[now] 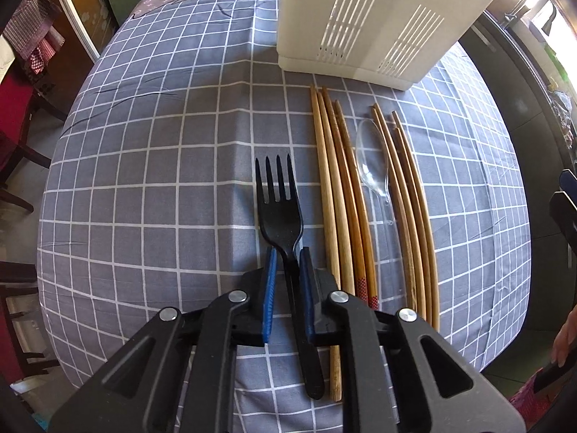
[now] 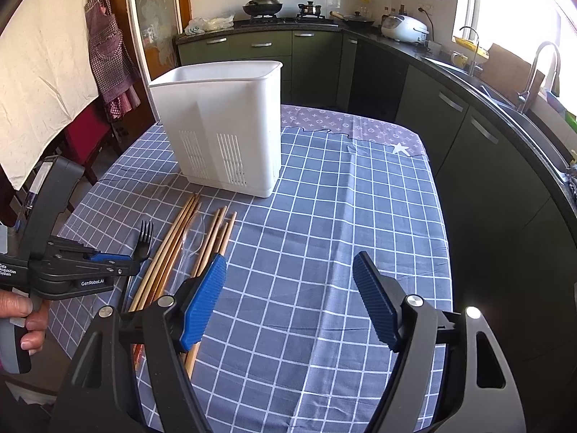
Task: Organize utensils
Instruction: 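Grasp the black plastic fork by its handle with the left tool, then grasp the clear plastic spoon with the right tool while the left tool holds the fork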
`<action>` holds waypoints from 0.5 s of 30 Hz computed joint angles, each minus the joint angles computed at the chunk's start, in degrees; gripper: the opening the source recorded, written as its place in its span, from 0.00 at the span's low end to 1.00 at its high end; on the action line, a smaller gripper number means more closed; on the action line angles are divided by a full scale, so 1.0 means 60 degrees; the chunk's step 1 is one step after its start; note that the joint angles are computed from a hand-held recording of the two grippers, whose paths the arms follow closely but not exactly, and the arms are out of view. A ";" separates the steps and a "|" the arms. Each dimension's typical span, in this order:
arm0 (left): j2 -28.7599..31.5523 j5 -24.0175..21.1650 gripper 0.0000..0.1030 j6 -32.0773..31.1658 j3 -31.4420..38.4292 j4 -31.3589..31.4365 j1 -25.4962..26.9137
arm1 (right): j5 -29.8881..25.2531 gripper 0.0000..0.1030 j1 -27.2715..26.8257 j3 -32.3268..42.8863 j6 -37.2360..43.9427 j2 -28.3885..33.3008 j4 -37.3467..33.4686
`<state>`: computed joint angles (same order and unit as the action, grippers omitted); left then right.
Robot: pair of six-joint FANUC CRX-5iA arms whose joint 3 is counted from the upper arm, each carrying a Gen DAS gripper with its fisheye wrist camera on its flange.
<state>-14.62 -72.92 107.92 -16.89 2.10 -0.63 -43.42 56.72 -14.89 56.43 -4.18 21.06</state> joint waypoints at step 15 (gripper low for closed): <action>-0.1142 0.0548 0.08 -0.0050 -0.0377 -0.0626 0.0220 | -0.2343 0.26 0.0078 0.3026 0.2837 0.1864 -0.3203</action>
